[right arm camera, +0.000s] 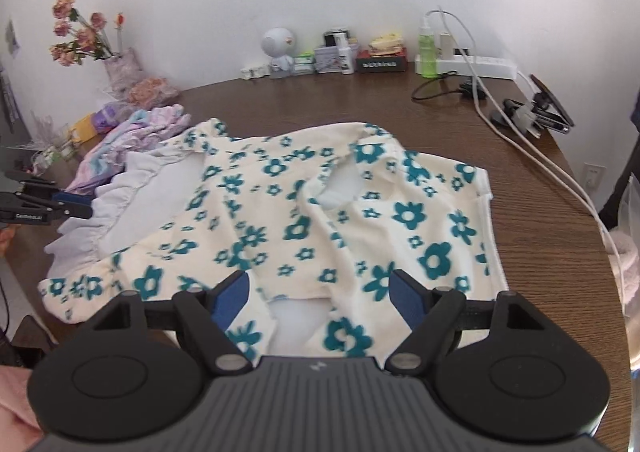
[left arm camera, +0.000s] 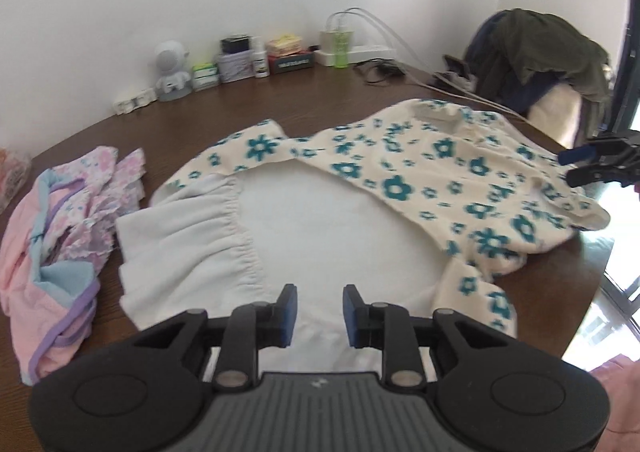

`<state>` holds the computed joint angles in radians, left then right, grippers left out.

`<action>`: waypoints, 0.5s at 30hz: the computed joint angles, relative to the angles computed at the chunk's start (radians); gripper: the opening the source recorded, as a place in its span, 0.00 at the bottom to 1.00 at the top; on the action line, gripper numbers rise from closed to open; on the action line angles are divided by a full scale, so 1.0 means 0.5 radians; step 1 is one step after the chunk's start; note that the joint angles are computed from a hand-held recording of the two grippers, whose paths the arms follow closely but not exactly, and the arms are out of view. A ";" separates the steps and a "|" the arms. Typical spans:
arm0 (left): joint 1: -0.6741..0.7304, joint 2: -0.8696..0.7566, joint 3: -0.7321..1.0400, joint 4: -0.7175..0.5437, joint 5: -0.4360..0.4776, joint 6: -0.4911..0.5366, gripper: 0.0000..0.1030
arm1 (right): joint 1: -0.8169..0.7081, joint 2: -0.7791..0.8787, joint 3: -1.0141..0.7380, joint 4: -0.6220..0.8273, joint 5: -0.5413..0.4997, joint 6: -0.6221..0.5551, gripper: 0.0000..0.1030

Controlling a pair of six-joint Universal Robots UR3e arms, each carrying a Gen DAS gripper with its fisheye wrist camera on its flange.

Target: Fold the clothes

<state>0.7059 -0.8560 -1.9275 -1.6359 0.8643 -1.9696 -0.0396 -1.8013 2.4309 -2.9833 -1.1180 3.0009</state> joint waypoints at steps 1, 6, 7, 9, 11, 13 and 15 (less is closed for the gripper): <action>0.007 0.033 0.065 -0.245 -0.009 0.155 0.28 | 0.027 -0.048 -0.006 0.085 0.056 -0.043 0.76; -0.268 0.142 0.017 -0.366 0.217 0.180 0.28 | 0.430 0.134 -0.193 0.252 -0.192 -0.132 0.76; -0.289 0.161 -0.010 -0.370 0.248 0.168 0.28 | 0.469 0.166 -0.210 0.260 -0.228 -0.136 0.76; -0.312 0.201 -0.046 -0.398 0.287 0.170 0.29 | 0.525 0.216 -0.249 0.286 -0.280 -0.147 0.73; -0.334 0.254 -0.088 -0.372 0.304 0.152 0.31 | 0.597 0.259 -0.285 0.288 -0.397 -0.173 0.72; -0.408 0.280 -0.143 -0.257 0.335 0.058 0.32 | 0.622 0.296 -0.327 0.310 -0.460 -0.193 0.69; -0.552 0.279 -0.210 -0.055 0.386 -0.119 0.33 | 0.644 0.320 -0.357 0.326 -0.520 -0.202 0.65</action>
